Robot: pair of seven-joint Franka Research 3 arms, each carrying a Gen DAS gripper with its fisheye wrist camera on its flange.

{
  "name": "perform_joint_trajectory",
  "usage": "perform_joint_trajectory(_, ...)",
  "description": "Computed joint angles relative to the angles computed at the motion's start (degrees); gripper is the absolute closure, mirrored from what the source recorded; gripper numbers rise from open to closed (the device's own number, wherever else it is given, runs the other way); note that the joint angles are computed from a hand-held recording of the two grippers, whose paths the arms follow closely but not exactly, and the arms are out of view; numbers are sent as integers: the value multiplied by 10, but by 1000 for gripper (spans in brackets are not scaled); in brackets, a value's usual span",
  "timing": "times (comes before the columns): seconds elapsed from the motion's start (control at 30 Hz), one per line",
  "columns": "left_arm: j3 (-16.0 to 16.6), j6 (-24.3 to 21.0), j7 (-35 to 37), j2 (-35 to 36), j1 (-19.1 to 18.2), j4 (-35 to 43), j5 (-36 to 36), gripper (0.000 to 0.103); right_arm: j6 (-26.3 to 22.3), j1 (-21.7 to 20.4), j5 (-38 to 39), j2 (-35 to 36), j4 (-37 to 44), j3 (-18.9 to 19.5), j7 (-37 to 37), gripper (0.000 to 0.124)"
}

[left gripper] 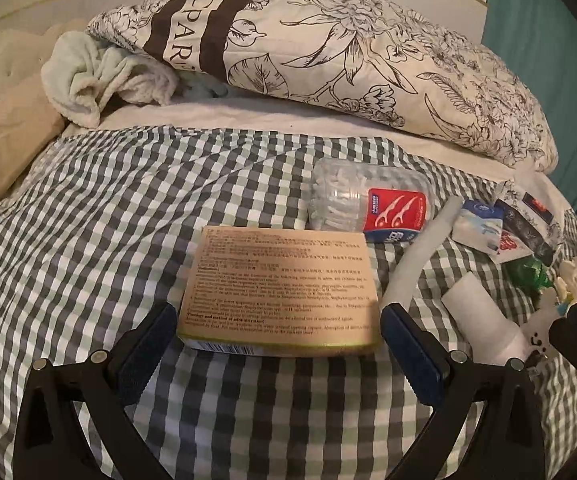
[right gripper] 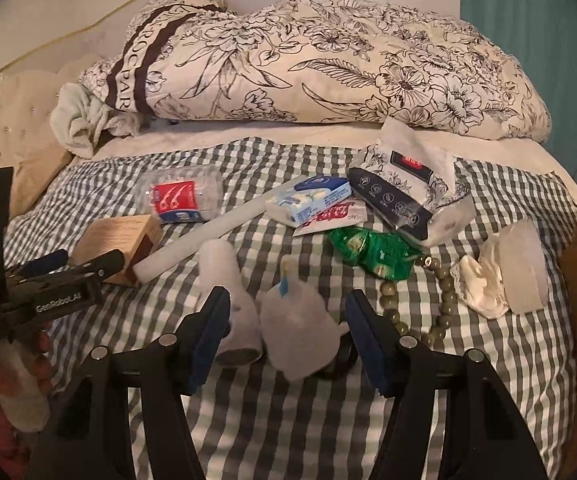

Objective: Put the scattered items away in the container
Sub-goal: 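Move the left gripper back over the bed toward the small tan box, then grasp the small tan box with the left gripper while the right gripper grasps the white figurine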

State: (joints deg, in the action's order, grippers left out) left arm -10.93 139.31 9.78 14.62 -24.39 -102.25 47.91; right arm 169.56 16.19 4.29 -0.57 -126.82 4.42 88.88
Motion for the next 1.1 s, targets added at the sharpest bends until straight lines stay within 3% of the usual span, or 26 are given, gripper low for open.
perform_joint_trajectory(0.2,3,48,-25,-12,14,-31,-11,0,-3,-1,-33,25,15,-8,29,64)
perform_joint_trajectory(0.43,3,19,-25,-1,-4,-11,31,0,-9,4,-40,42,26,-15,39,64)
perform_joint_trajectory(0.67,7,59,-42,-1,2,-23,45,0,-6,5,-12,47,25,-14,19,64)
perform_joint_trajectory(0.77,16,110,-80,0,11,-39,56,0,-9,10,-36,50,27,-20,35,64)
perform_joint_trajectory(0.87,18,181,-89,-2,35,-63,18,0,-18,15,-69,52,28,-26,55,67)
perform_joint_trajectory(0.93,22,191,-93,-4,34,-68,17,1,-13,19,-101,49,23,-31,77,68)
perform_joint_trajectory(1.03,24,146,-89,-15,17,-62,42,19,-11,20,-140,40,15,-33,102,68)
perform_joint_trajectory(1.1,23,142,-102,-29,18,-71,54,39,-6,15,-142,29,4,-29,102,68)
